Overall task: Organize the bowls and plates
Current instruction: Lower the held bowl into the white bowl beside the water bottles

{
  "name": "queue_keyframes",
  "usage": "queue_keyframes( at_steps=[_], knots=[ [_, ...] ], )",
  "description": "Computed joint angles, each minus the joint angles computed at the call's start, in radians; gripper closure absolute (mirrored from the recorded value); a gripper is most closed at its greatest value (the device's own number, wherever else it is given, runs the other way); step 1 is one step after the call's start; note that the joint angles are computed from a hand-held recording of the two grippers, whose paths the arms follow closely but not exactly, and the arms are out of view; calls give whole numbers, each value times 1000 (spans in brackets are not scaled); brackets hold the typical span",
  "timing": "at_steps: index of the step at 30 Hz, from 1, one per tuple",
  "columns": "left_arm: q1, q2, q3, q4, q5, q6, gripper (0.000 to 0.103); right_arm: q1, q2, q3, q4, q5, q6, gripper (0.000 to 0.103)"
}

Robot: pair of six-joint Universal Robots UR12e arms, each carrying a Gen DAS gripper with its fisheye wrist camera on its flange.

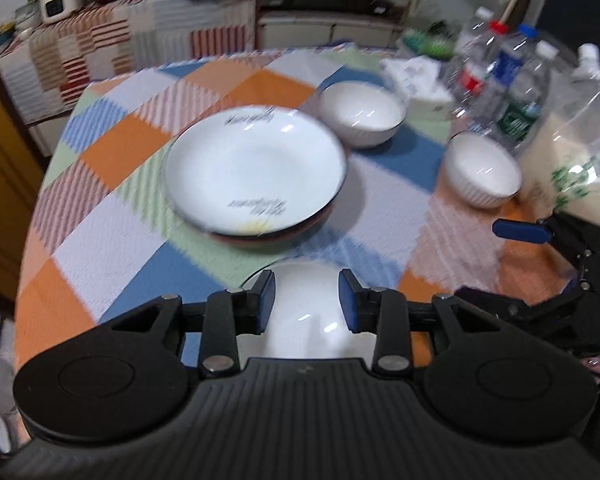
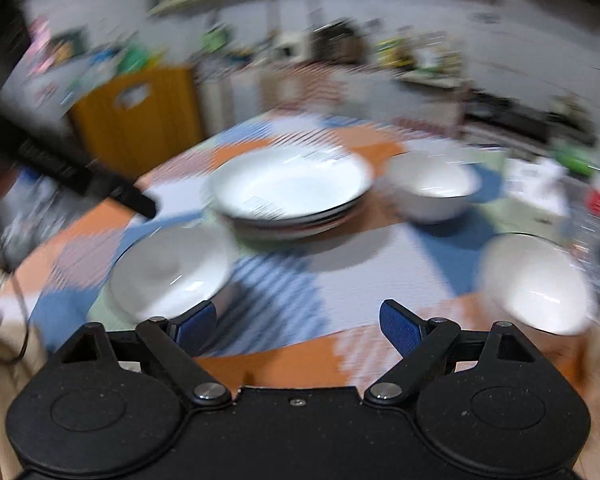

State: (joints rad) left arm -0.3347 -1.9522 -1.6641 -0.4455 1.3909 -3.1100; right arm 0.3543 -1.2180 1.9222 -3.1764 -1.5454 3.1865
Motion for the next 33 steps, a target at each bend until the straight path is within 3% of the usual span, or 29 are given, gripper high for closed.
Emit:
queue_keyframes(
  at_steps=[4, 7, 13, 18, 21, 24, 26, 29, 32, 33],
  knots=[
    [-17, -27, 35, 10, -36, -21, 64, -3, -6, 31, -77, -120, 138, 11],
    [-34, -58, 72, 1, -51, -29, 64, 9, 6, 33, -86, -224, 162, 11],
    [-65, -131, 160, -26, -90, -72, 62, 15, 48, -13, 23, -351, 236, 11],
    [-92, -194, 233, -38, -118, -115, 57, 4, 89, -55, 94, -375, 339, 11],
    [-97, -243, 303, -88, -209, -115, 47, 5, 100, -59, 81, -392, 345, 11],
    [-109, -277, 346, -66, -198, -147, 47, 7, 115, -76, 105, -429, 358, 11],
    [-112, -304, 385, -100, -206, -150, 47, 2, 116, -74, 106, -430, 387, 11],
    [-125, -342, 434, -139, -163, -150, 47, -4, 115, -68, 102, -430, 412, 11],
    [-132, -370, 459, -146, -140, -180, 50, -9, 120, -72, 103, -438, 419, 11],
    [-131, -375, 465, -153, -148, -192, 57, -10, 121, -74, 105, -436, 420, 11]
  ],
)
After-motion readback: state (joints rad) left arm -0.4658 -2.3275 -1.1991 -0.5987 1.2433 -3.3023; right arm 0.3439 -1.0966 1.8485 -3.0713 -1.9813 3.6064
